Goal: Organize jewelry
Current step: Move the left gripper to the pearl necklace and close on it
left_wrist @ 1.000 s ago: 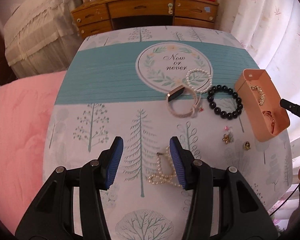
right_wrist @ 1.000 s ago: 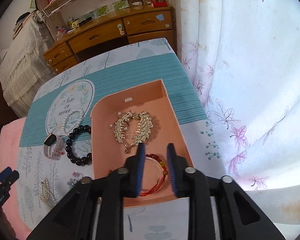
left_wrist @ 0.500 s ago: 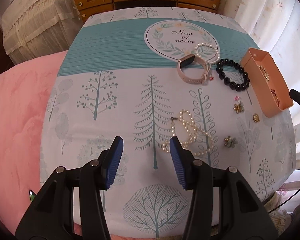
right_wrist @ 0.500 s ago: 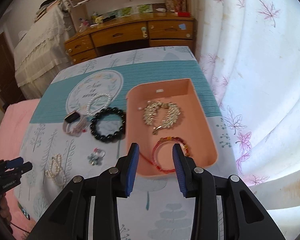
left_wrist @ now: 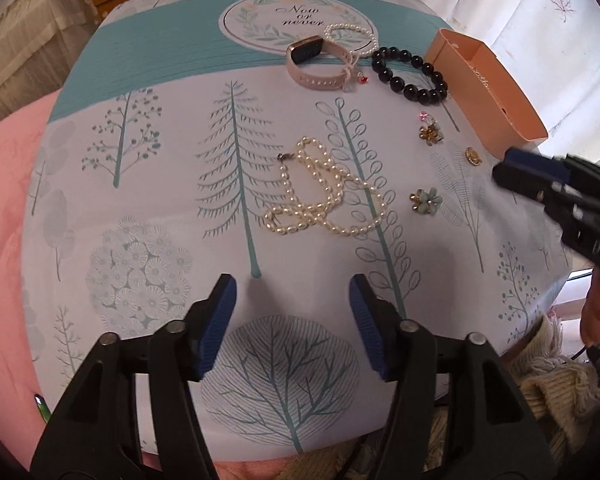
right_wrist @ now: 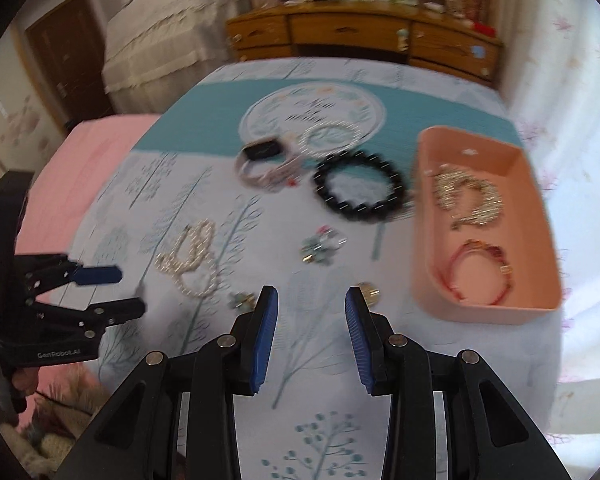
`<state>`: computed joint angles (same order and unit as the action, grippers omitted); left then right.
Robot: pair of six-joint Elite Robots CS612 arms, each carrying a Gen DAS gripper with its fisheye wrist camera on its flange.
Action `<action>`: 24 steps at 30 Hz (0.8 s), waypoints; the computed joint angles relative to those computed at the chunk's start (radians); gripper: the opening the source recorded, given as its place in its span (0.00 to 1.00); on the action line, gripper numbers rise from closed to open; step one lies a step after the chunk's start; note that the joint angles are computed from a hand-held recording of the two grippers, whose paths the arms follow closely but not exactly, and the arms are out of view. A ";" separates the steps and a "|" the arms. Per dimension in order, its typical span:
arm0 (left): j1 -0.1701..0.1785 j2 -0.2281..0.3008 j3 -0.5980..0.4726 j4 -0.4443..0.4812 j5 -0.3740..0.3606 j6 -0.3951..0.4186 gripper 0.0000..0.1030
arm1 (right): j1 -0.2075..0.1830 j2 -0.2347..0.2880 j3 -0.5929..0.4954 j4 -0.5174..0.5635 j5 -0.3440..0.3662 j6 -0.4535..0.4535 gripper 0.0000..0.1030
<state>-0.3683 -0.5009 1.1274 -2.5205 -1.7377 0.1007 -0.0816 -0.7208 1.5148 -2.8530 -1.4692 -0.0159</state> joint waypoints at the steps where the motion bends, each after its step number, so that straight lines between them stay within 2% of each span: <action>1: 0.001 0.003 -0.004 0.004 -0.005 -0.006 0.56 | 0.004 0.007 -0.008 0.022 0.025 -0.012 0.34; 5: 0.006 0.017 -0.023 0.019 -0.013 -0.029 0.56 | 0.017 0.033 -0.037 0.089 0.067 -0.046 0.34; 14: 0.013 0.028 -0.036 0.016 -0.034 -0.047 0.56 | 0.009 0.074 -0.088 0.183 0.173 -0.054 0.34; 22: 0.016 0.036 -0.045 0.006 -0.043 -0.042 0.56 | 0.038 0.104 -0.113 0.092 0.056 -0.065 0.34; 24: 0.017 0.040 -0.054 0.012 -0.055 -0.038 0.56 | 0.051 0.112 -0.119 0.066 0.001 -0.090 0.27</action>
<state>-0.3511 -0.4610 1.0730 -2.5085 -1.7924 0.0630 -0.0307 -0.6088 1.3962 -2.7873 -1.4683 -0.1059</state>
